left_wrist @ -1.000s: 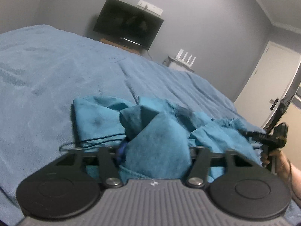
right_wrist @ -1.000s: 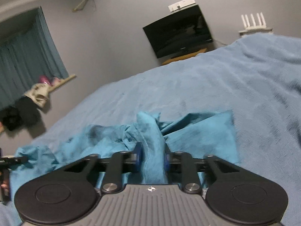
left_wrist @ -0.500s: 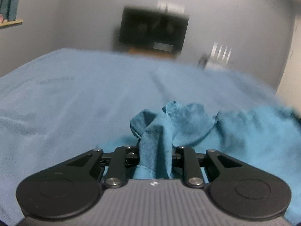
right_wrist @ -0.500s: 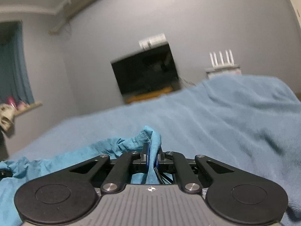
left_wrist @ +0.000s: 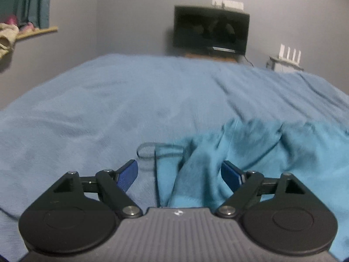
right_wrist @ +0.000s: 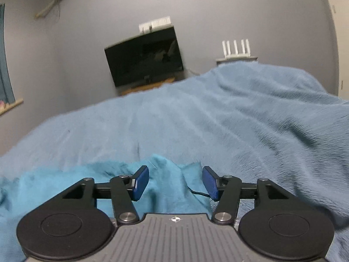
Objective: Fold large clothes
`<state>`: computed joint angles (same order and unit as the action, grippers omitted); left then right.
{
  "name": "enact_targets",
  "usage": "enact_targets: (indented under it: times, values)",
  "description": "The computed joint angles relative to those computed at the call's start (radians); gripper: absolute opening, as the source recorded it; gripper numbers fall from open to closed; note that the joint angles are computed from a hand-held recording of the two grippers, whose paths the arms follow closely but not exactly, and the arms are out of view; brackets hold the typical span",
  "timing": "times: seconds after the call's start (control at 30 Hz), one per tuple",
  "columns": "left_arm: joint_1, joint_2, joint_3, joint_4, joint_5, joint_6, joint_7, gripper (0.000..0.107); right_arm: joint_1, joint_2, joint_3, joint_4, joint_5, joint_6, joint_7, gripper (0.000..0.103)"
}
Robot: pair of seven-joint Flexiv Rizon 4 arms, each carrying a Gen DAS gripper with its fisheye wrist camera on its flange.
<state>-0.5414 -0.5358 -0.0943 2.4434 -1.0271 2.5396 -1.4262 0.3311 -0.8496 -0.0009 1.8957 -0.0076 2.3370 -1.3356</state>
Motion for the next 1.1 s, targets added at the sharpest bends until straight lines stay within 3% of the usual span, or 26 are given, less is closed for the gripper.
enact_targets:
  times: [0.1,0.2,0.27,0.33,0.4,0.43,0.47,0.57,0.73,0.83,1.0,1.1]
  values:
    - [-0.041,0.066,-0.046,-0.009,-0.08,-0.018,-0.042,0.084,-0.022,0.062,0.042,0.099,-0.063,0.077,-0.017,0.062]
    - [-0.069,0.07,-0.074,-0.018,-0.038,-0.059,-0.097,0.084,-0.022,0.113,0.068,0.19,-0.186,0.096,-0.072,0.068]
    - [-0.13,0.008,-0.068,-0.075,-0.078,-0.028,0.006,0.086,0.038,0.125,0.052,0.221,-0.181,0.093,-0.163,0.067]
    - [-0.207,-0.071,-0.071,-0.184,-0.252,0.013,0.266,0.087,0.101,0.123,0.037,0.236,-0.16,0.081,-0.258,0.066]
    - [-0.229,-0.152,-0.099,-0.279,-0.405,0.088,0.513,0.087,0.2,0.114,-0.01,0.233,-0.054,0.049,-0.367,0.066]
    - [-0.226,-0.186,-0.111,-0.309,-0.458,0.112,0.58,0.088,0.266,0.093,-0.053,0.215,0.025,0.031,-0.433,0.066]
    - [-0.196,-0.192,-0.13,-0.308,-0.453,0.11,0.581,0.09,0.306,0.074,-0.075,0.197,0.094,0.018,-0.485,0.066]
    - [-0.124,-0.141,-0.145,-0.205,-0.375,0.038,0.35,0.095,0.305,0.027,-0.082,0.133,0.171,-0.028,-0.481,0.067]
    - [-0.061,-0.09,-0.111,-0.073,-0.175,-0.04,0.006,0.101,0.17,0.016,-0.013,0.08,0.162,-0.085,-0.321,0.068]
    - [-0.12,-0.07,-0.105,-0.091,-0.27,-0.017,0.043,0.1,0.169,0.031,-0.007,0.114,0.184,-0.022,-0.278,0.064]
    - [-0.218,-0.036,-0.137,-0.066,-0.291,0.143,-0.019,0.101,0.112,0.097,0.063,0.258,0.131,0.185,-0.229,0.066]
    - [-0.249,-0.022,-0.17,-0.091,-0.277,0.153,0.01,0.101,0.113,0.16,0.087,0.367,0.115,0.228,-0.225,0.068]
